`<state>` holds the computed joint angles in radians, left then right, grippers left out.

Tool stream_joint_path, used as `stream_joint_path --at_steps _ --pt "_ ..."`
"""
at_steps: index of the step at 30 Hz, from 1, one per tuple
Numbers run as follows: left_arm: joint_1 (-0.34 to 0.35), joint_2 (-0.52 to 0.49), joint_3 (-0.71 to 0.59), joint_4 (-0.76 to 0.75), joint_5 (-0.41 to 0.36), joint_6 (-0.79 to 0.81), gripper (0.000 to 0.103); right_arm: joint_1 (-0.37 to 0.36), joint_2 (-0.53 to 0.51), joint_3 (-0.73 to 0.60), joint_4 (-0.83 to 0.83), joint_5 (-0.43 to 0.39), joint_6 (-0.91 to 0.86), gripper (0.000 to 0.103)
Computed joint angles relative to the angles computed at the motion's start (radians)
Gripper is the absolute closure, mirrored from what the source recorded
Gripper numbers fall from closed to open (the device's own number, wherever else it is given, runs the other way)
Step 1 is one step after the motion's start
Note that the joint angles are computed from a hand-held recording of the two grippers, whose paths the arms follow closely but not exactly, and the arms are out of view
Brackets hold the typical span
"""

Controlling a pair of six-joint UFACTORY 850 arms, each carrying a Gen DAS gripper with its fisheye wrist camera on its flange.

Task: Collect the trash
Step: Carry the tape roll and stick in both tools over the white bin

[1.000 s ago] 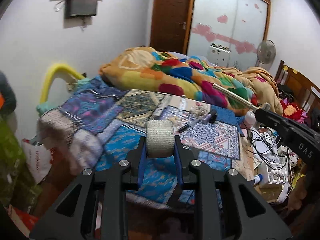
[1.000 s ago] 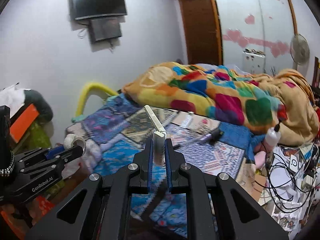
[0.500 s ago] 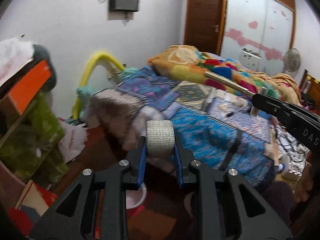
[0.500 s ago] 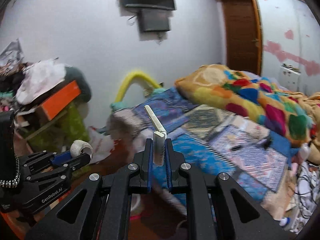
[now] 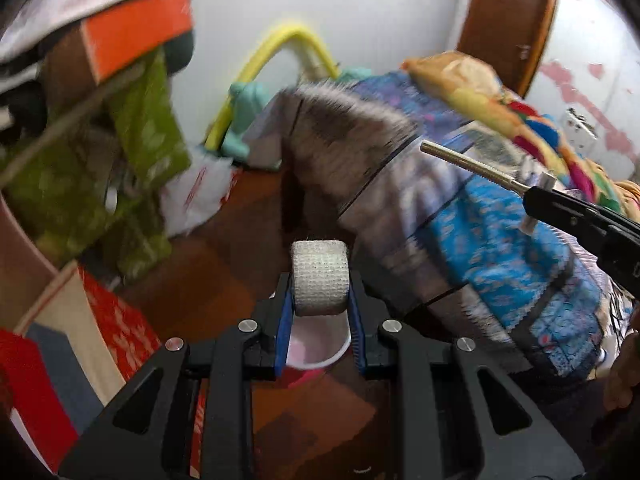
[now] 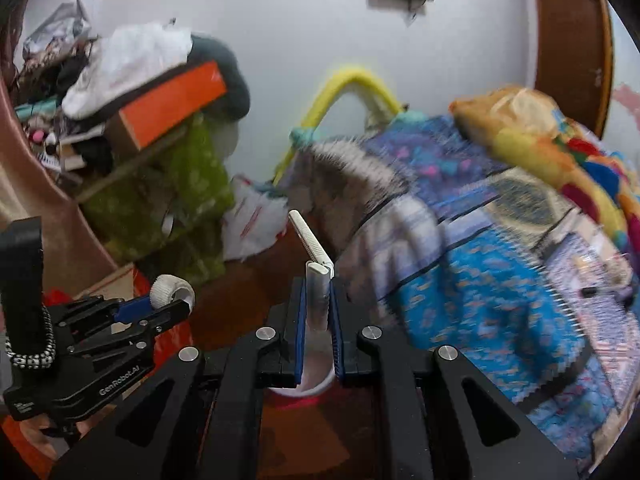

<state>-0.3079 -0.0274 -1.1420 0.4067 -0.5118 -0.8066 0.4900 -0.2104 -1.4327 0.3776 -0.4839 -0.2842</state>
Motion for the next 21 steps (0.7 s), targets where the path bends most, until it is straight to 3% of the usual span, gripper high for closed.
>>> stream_joint_path --at_steps 13,21 --pt "0.081 -0.157 -0.005 -0.321 -0.038 0.25 0.078 0.015 -0.284 -0.185 0.035 -0.218 -0.014 0.093" --pt "0.104 -0.226 -0.038 -0.341 -0.037 0.26 0.078 0.009 -0.417 -0.342 0.142 -0.357 -0.125 0.092"
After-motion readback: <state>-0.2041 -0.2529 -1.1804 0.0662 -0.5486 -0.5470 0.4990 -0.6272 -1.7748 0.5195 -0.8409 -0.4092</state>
